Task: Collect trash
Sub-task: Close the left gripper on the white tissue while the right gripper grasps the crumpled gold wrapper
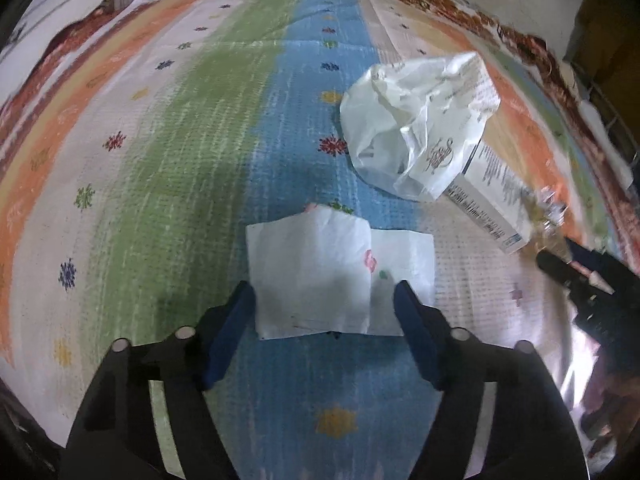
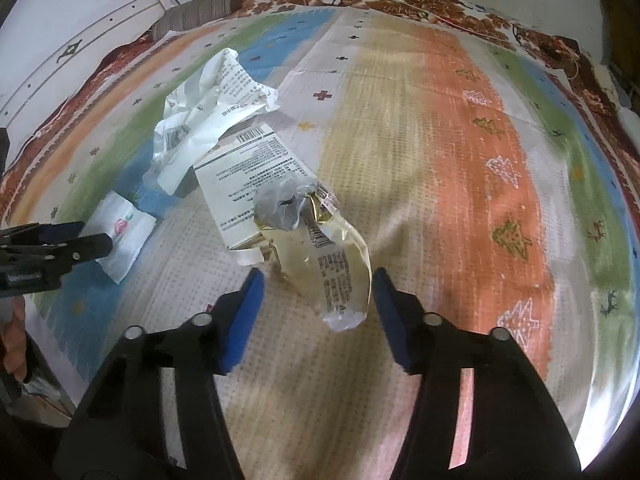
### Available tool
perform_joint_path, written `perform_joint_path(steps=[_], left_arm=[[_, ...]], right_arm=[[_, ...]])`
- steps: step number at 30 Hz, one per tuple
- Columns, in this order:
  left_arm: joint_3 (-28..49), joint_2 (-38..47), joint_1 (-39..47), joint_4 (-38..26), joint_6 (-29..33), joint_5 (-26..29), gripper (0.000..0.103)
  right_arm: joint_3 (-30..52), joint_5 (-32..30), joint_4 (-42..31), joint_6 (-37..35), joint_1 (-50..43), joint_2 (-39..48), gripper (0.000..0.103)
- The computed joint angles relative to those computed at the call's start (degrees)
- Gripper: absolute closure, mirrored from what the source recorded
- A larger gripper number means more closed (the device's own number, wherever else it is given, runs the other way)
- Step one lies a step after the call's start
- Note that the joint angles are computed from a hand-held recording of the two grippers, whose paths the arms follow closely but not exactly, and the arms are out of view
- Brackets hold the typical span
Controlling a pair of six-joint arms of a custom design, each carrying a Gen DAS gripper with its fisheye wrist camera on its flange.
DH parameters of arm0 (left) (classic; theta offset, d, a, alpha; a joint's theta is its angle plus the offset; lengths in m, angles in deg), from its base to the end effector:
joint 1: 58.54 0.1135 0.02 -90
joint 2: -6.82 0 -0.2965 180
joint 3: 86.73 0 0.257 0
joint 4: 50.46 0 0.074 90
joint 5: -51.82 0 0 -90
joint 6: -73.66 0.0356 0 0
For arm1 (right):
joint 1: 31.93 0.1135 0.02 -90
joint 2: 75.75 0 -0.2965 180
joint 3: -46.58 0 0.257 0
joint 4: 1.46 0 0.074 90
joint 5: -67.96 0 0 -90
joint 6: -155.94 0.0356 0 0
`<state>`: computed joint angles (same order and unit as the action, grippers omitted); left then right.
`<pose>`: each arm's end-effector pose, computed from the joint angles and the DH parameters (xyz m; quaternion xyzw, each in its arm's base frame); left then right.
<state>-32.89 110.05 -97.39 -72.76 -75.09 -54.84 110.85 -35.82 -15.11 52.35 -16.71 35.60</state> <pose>0.2316 -0.1734 0.1044 -0.1915 0.9582 -0.0242 0.2113 0.3413 0.1017 0.1067 -0.2683 0.9228 0.1196 0.2492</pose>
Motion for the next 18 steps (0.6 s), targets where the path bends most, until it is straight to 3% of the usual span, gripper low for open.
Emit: perform_joint_path(steps=[2, 5, 7, 9, 12, 18], left_arm=[[1.65, 1.5, -0.51, -1.99, 0.91, -1.18, 0.041], [1.67, 1.48, -0.65, -1.38, 1.66, -1.8, 0.058], [1.66, 0.95, -0.38, -1.4, 1.89, -1.23, 0.082], [1.86, 0.44, -0.03, -1.99, 1.65, -0.51, 0.092], [2.31, -0.97, 0.4, -3.41, 0.5, 0.33, 0.095], [2.2, -4.76, 0.01, -3.58, -1.09, -0.85, 0.096]], right_arm=[[0.23, 0.15, 0.01, -0.25, 0.05, 0.41, 0.058], [0.19, 0.53, 0.36, 0.4, -0.28, 0.81, 0.066], [0.0, 0.35, 0.54, 0.6, -0.46, 0.72, 0.077], [-0.07, 0.32, 0.38, 0.86, -0.48, 0.37, 0.079], [0.01, -0.37, -0.47, 1.09, -0.48, -0.22, 0.085], [0.33, 0.76, -2.88, 2.01, 0.74, -1.72, 0.087]])
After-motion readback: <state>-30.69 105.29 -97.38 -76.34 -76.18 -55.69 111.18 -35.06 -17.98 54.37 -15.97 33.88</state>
